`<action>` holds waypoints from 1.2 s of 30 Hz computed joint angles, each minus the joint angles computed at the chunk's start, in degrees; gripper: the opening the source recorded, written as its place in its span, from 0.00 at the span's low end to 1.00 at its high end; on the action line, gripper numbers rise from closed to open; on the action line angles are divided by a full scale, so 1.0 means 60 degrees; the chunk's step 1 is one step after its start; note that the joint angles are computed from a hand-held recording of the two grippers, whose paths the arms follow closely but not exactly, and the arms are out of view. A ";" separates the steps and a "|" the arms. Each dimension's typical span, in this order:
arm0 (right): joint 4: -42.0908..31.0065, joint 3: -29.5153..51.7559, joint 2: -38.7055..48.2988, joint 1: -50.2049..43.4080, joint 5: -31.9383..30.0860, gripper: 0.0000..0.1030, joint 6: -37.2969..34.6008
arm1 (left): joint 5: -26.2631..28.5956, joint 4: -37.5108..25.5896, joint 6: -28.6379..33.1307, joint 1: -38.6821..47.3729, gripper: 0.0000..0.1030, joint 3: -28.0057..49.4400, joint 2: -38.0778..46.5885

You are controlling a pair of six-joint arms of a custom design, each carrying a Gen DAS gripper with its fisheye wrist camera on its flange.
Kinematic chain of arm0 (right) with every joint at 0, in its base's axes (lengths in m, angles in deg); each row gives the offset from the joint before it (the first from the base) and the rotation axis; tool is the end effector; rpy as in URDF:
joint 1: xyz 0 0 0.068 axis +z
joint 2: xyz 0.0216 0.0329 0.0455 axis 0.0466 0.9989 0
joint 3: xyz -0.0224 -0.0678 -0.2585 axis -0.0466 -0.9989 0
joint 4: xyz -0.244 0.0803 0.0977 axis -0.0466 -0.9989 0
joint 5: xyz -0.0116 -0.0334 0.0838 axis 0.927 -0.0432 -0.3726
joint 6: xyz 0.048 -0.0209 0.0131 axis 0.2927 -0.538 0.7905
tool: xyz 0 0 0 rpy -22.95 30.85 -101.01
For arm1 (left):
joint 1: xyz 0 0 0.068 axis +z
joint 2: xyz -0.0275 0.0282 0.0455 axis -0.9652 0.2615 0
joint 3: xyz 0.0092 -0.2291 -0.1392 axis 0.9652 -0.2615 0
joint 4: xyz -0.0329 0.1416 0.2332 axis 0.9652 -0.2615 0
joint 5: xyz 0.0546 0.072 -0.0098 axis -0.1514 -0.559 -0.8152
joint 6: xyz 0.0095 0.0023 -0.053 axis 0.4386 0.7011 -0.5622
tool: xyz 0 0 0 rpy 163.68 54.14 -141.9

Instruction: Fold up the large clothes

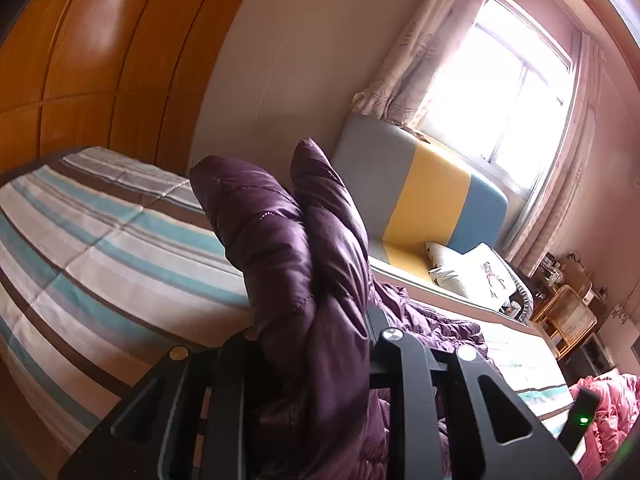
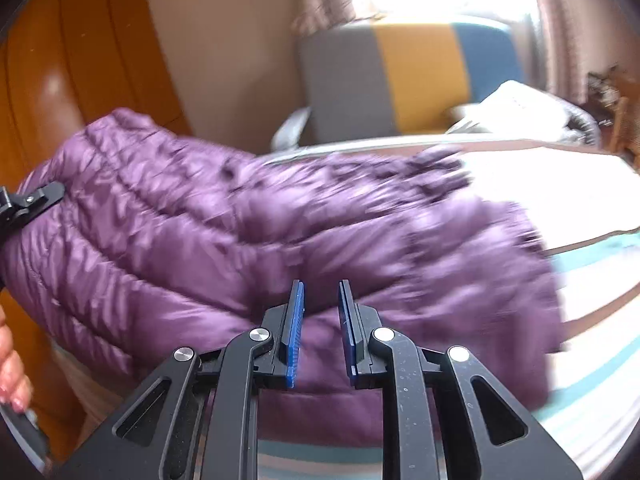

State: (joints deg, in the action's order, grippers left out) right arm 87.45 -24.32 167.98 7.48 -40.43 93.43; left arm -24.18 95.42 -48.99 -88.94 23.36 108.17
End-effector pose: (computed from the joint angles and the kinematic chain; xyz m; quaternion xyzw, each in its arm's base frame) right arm 0.2921 0.0301 0.1568 -0.0116 0.8918 0.1174 0.4368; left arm 0.2913 -0.0666 0.2126 -0.1483 0.8272 -0.1215 0.5283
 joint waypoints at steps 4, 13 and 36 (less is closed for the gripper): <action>-0.0483 -0.0164 -0.0232 -0.1271 -0.0295 0.18 -0.0484 | -0.0576 -0.0665 -0.0321 -0.0531 0.22 0.0438 -0.0100; -0.0374 0.0309 0.1205 -0.1812 -0.1552 0.18 -0.0117 | -0.2759 -0.1423 -0.0280 -0.2509 0.24 0.1616 0.0452; -0.1415 -0.0067 -0.0542 -0.5163 -0.1509 0.18 0.0031 | -0.3882 -0.2029 0.1601 -0.5709 0.29 0.5657 0.5000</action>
